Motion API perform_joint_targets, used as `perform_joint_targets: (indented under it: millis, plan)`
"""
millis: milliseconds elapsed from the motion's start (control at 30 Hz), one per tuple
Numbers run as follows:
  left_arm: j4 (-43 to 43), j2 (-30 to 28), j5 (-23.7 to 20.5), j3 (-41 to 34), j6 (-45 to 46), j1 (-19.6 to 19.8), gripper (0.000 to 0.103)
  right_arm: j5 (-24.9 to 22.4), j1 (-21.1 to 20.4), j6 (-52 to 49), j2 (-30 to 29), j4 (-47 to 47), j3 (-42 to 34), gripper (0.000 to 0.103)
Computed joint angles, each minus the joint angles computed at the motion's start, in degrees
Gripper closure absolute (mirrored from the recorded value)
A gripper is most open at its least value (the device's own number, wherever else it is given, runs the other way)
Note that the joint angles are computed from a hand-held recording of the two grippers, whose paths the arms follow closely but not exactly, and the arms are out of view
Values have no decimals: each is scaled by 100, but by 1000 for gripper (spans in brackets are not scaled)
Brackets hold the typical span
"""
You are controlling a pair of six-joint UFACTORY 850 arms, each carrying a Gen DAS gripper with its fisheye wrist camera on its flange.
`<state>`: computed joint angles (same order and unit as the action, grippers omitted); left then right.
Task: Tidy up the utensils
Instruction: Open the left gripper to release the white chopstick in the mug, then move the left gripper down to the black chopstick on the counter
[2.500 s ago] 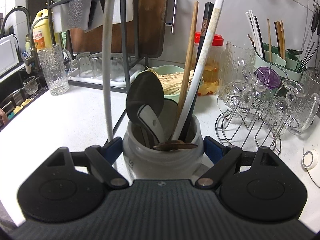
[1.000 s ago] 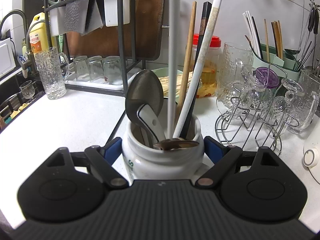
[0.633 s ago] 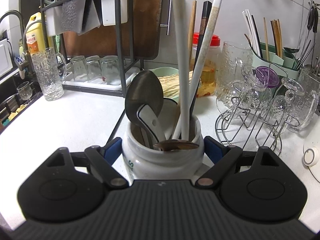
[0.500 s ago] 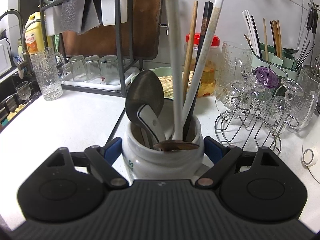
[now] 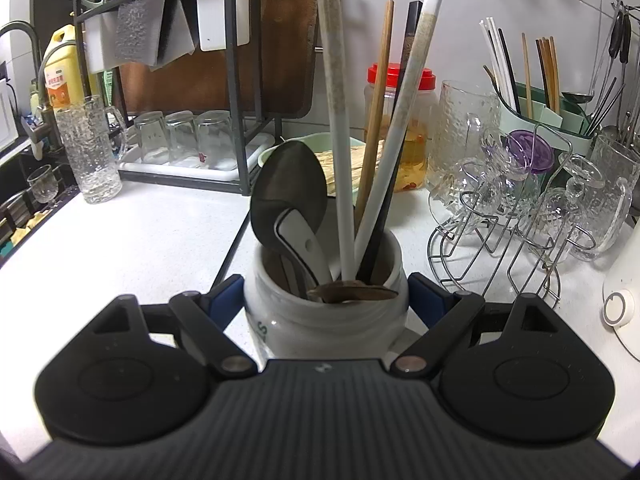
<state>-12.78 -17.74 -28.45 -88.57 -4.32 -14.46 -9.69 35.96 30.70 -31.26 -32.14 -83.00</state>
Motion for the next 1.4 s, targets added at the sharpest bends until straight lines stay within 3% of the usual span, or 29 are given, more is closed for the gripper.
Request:
perform_joint_targets:
  millis: [200, 567, 800, 933, 1133, 1300, 1400]
  plan:
    - [475, 498, 281, 386, -487, 17, 74, -5, 4, 71, 0, -62, 0, 13]
    - [2333, 1221, 572, 1212, -2467, 114, 74, -46, 58, 1085, 6, -947, 31, 14]
    - [3138, 1357, 569, 1783, -3455, 305, 74, -62, 71, 1408, -1, -1266, 30, 13]
    - [4327, 1192, 414, 1908, -4385, 237, 74, -31, 67, 1569, 6, -1416, 53, 13]
    - [4402, 812, 592, 1965, -4605, 358, 74, -69, 83, 2062, 34, -1881, 90, 13]
    - [2976, 515, 920, 2024, -3837, 585, 74, -142, 83, 2361, 49, -2140, 103, 13]
    - [2644, 307, 986, 2009, -3699, 622, 74, -138, 65, 2405, 78, -2198, 139, 13]
